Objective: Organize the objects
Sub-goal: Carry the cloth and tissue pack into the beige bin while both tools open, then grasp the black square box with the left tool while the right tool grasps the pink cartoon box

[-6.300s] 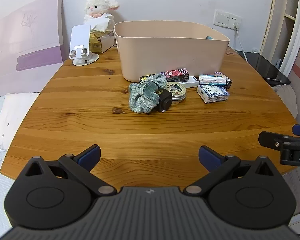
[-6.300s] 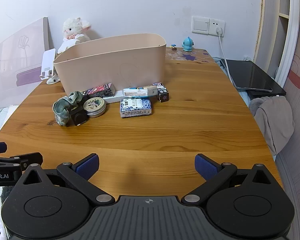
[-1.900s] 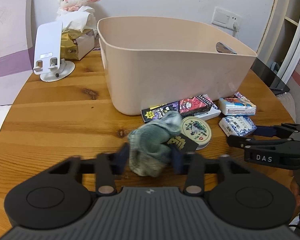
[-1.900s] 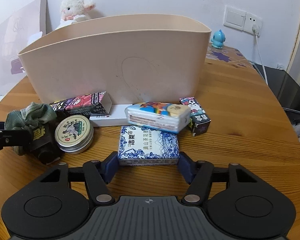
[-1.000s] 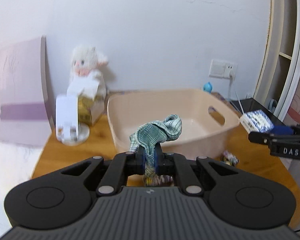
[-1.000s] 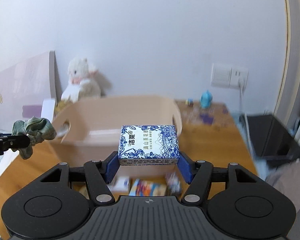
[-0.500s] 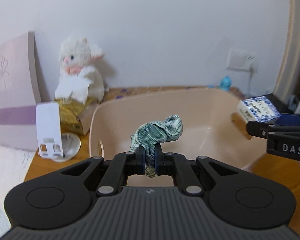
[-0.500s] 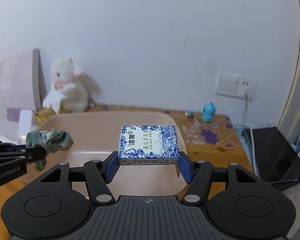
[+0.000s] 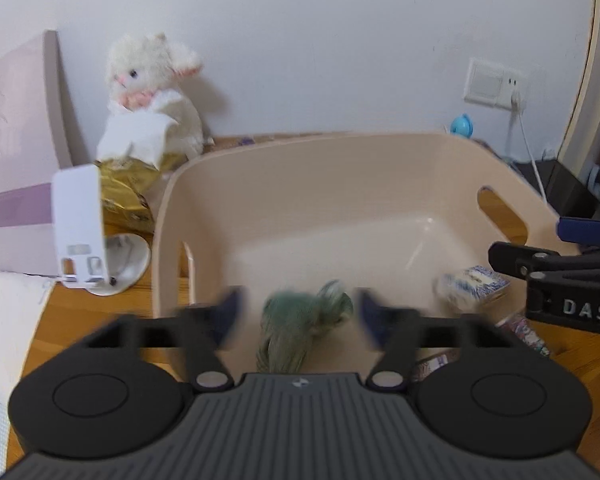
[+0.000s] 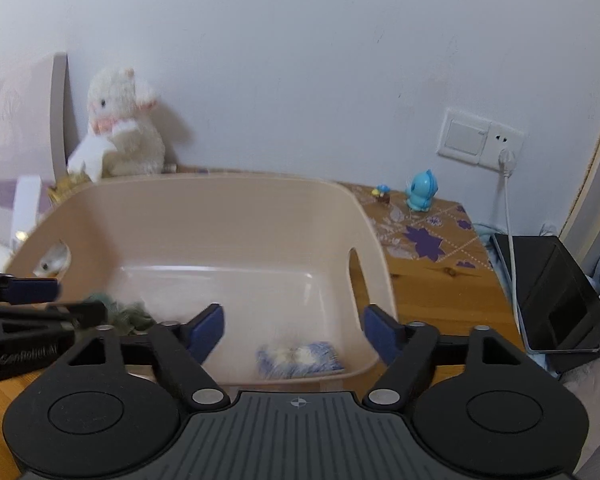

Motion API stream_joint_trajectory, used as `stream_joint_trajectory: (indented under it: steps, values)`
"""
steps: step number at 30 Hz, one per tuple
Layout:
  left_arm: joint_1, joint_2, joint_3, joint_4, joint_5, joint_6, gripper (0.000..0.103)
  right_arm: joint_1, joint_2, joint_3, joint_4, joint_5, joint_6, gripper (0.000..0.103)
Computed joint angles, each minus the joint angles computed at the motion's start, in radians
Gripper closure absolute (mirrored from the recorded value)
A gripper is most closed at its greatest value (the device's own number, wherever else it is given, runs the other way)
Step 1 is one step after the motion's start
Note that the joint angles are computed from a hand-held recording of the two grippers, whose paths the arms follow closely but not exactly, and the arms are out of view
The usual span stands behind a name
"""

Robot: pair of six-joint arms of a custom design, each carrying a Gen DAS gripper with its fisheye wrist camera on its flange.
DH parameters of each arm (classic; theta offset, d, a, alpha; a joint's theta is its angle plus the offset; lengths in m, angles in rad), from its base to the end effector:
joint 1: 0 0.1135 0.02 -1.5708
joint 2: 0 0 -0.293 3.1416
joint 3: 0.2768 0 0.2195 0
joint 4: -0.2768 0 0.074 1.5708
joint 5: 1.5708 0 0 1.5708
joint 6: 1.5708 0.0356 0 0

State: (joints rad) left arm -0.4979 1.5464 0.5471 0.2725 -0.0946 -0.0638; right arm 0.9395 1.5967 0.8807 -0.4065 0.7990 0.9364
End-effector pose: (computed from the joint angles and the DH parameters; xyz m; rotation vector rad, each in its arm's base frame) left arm 0.2294 -0.1209 0.1885 0.4476 2.2564 -0.1816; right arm 0.1794 0.2022 0.2240 0.2126 2.2446 -0.1479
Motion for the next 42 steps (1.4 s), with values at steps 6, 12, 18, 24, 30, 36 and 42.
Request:
stream_joint_trajectory:
  steps: [6, 12, 18, 24, 30, 36, 42]
  values:
    - [-0.006, -0.136, -0.058, -0.048, -0.018, 0.012, 0.011, 0.127, -0.098, 0.003, -0.165, 0.062, 0.164, 0.0]
    - [0.048, -0.278, -0.134, -0.11, 0.013, 0.023, 0.011, 0.274, -0.098, 0.036, -0.4, 0.106, 0.372, 0.0]
    - [0.094, -0.387, -0.219, -0.146, 0.045, 0.075, 0.011, 0.329, -0.082, -0.04, -0.459, 0.066, 0.469, 0.0]
    - [0.127, -0.367, -0.309, -0.109, 0.109, 0.101, 0.011, 0.309, -0.084, -0.206, -0.351, -0.014, 0.475, 0.0]
    - [0.097, -0.258, -0.417, 0.044, 0.12, 0.165, 0.011, 0.305, -0.027, -0.294, -0.27, -0.047, 0.469, 0.0]
    - [0.082, -0.088, -0.462, 0.219, 0.143, 0.134, 0.009, 0.28, 0.023, -0.369, -0.111, -0.052, 0.425, 0.0]
    - [0.078, 0.039, -0.446, 0.311, 0.136, 0.111, 0.009, 0.251, 0.075, -0.421, 0.059, 0.006, 0.354, 0.0]
